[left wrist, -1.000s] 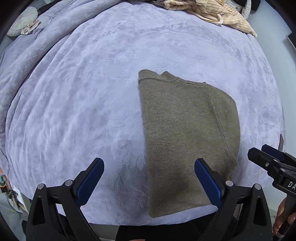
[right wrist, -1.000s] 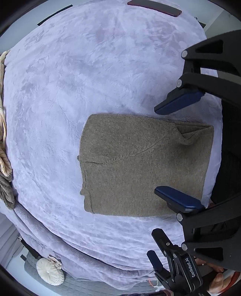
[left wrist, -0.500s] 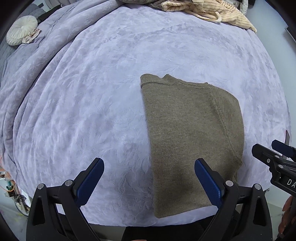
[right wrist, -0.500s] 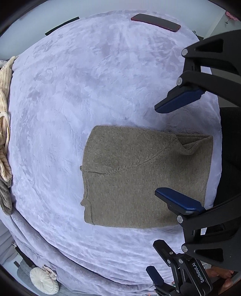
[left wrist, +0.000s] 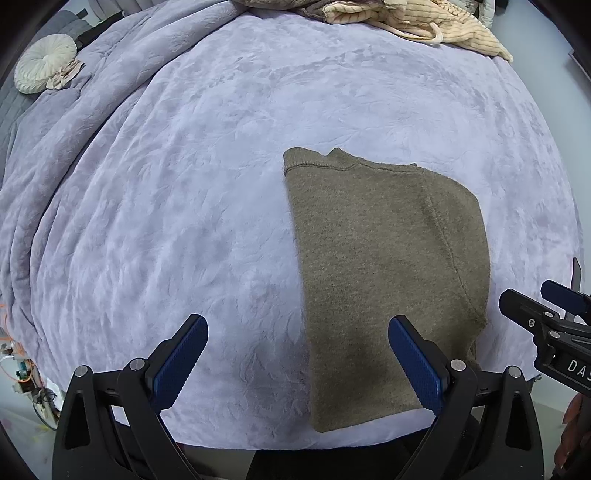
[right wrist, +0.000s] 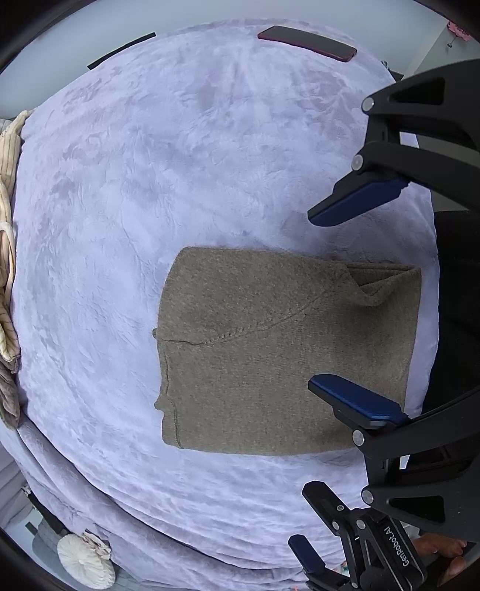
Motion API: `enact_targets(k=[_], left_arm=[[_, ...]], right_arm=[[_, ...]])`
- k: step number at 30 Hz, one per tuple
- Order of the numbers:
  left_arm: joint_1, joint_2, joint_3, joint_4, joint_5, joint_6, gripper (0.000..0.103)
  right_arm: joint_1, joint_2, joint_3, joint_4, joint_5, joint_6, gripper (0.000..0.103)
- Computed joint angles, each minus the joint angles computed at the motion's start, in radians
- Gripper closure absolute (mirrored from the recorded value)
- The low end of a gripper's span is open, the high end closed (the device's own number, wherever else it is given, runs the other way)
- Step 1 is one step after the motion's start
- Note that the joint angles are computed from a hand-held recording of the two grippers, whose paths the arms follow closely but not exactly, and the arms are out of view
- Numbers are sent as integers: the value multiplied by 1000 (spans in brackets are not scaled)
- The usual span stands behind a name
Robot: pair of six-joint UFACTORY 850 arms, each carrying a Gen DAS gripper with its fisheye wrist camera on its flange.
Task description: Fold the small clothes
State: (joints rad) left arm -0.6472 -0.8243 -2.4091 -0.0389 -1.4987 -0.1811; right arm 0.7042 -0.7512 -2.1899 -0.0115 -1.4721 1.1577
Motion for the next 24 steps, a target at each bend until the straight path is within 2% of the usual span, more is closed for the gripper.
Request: enact_targets(k=[24], left_arm=[[-7,19,24,4,16,10,4]], right_arm=[[1,-1,-2,0,-2,0,18]])
